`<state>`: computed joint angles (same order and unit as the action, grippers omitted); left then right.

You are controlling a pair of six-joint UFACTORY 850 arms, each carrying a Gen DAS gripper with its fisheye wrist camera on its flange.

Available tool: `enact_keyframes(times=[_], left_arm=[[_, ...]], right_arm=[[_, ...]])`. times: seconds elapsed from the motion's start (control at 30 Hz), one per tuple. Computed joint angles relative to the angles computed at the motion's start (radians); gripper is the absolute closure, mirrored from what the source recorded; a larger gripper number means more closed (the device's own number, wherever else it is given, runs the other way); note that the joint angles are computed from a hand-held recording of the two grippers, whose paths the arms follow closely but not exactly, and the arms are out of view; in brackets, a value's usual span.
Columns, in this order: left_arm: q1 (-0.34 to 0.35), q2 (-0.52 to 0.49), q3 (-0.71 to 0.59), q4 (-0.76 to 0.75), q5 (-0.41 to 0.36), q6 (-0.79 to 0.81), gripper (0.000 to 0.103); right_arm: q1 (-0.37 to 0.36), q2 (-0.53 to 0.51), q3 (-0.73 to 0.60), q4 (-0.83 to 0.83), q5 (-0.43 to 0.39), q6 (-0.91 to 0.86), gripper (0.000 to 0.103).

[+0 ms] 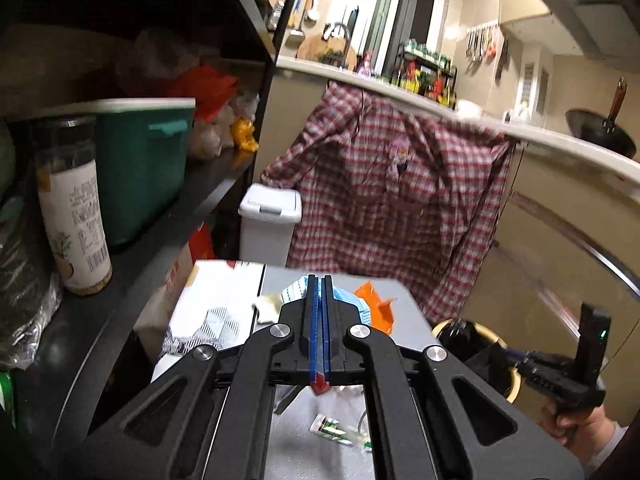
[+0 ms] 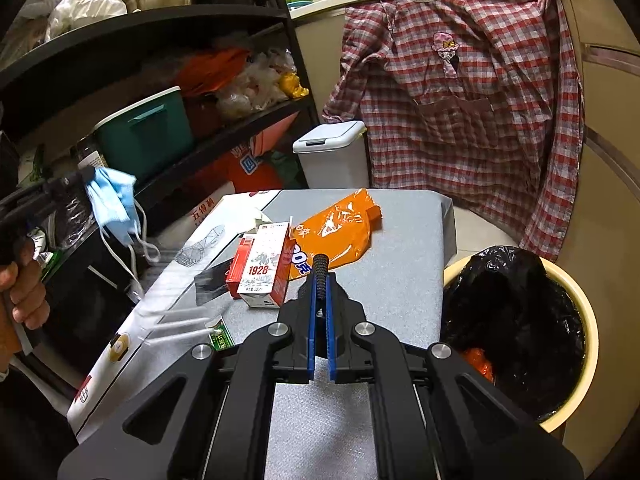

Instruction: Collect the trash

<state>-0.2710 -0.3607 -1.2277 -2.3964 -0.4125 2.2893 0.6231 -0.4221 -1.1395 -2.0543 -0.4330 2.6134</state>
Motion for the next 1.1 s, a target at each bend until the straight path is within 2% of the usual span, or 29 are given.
enact_keyframes(times=[0.1,0.2,0.23,0.33,0.4,0.43,0.57,0.8,1.1], left_arm=[[0.004,0.008,0.000,0.018,-0.030,-0.035,0.102],[-0.004,-0.008,-0.018,0.090,-0.007,-0.101,0.101],[-0.011,-0.017,-0.027,0.108,0.019,-0.110,0.101],[-0.040,-0.055,-0.071,0.171,0.170,-0.132,0.101],[-0.036,-0.079,-0.092,0.304,0.207,-0.275,0.102],[-0.030,-0.084,-0.095,0.330,0.202,-0.308,0.101],[-0.014,-0.075,-0.085,0.284,0.170,-0.269,0.101],[-0.013,-0.042,-0.054,0.205,0.108,-0.171,0.101],[0.018,0.024,-0.013,0.137,-0.065,-0.160,0.102]], right_arm=[[-0.001,0.001,0.002,-0.005,0.000,0.004,0.098],[-0.001,0.001,0.001,0.000,0.000,-0.001,0.098],[-0.001,0.003,0.003,0.000,0.002,-0.001,0.098],[-0.001,0.005,0.006,0.001,0.003,-0.001,0.098],[-0.002,0.006,0.007,-0.007,0.005,0.005,0.098],[-0.003,0.005,0.007,-0.011,0.010,0.009,0.098],[-0.008,-0.017,-0.011,-0.040,0.055,0.039,0.098],[0.006,-0.069,-0.069,0.013,0.074,-0.041,0.098],[0.005,-0.077,-0.077,0.049,0.078,-0.075,0.098]])
